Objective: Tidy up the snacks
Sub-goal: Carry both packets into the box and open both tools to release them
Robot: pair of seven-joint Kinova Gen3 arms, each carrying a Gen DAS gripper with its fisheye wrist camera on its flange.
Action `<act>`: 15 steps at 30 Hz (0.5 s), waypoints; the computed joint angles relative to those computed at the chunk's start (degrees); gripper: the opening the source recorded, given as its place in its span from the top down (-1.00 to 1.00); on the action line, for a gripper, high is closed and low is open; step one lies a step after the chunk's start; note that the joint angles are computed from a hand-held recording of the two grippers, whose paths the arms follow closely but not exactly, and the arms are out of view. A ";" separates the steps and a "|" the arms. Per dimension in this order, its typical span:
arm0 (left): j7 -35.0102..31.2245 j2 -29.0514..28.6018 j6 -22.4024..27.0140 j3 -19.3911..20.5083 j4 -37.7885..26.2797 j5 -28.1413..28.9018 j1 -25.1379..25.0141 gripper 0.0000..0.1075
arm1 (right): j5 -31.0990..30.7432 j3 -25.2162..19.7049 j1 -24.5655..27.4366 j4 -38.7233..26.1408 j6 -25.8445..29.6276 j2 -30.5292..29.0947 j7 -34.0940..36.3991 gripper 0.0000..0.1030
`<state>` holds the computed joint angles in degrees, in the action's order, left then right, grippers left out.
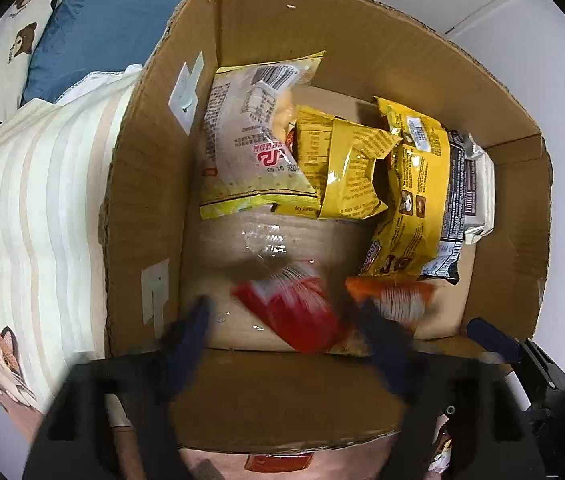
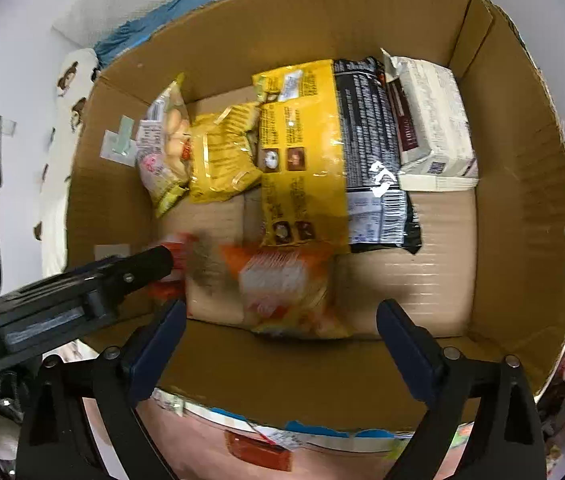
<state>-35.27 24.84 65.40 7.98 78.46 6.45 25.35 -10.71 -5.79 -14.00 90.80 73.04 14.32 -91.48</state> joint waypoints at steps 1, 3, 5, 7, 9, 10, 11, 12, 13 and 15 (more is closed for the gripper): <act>0.38 -0.11 0.03 -0.16 -0.19 -0.52 0.37 -0.82 | 0.30 -0.07 -0.16 -0.08 0.11 0.11 0.15 -0.90; 0.34 -0.24 0.06 -0.01 -0.54 -0.50 0.39 -0.82 | 1.21 -0.11 -0.66 -0.04 0.08 -0.05 -0.09 -0.90; 0.47 -0.22 0.68 -0.01 -1.30 -0.98 0.74 -0.82 | 1.56 -0.12 -0.87 0.10 -0.04 -0.28 -0.27 -0.90; 1.01 -0.37 1.60 -0.18 -2.16 -1.86 1.40 -0.82 | 2.02 -0.07 -1.09 0.33 -0.34 -0.77 -0.66 -0.90; 1.84 -0.65 2.55 -0.41 -3.10 -3.39 2.49 -0.82 | 2.49 -0.08 -1.26 0.57 -0.54 -1.54 -0.87 -0.90; 2.34 -0.91 3.01 -0.57 -3.34 -4.24 3.01 -0.82 | 2.56 -0.03 -1.20 0.78 -0.67 -2.04 -0.98 -0.90; 3.04 -1.30 3.30 -0.75 -3.54 -5.40 3.81 -0.82 | 2.64 0.02 -1.11 0.94 -0.71 -2.44 -0.93 -0.90; 3.64 -1.74 3.46 -0.85 -3.56 -6.42 4.48 -0.82 | 2.66 0.07 -0.96 1.00 -0.72 -2.85 -0.79 -0.90; 4.66 -2.29 3.96 -1.06 -3.66 -7.78 5.38 -0.82 | 2.55 0.14 -0.70 1.44 -1.03 -3.66 -0.54 -0.90; 7.13 -3.47 4.56 -1.40 -3.59 -11.55 7.80 -0.82 | 3.44 0.29 -0.60 2.68 -2.09 -5.71 -0.62 -0.90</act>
<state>-28.14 21.37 69.95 6.58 74.87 -5.09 33.15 -7.27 -5.49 -14.60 93.47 70.96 8.62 -92.10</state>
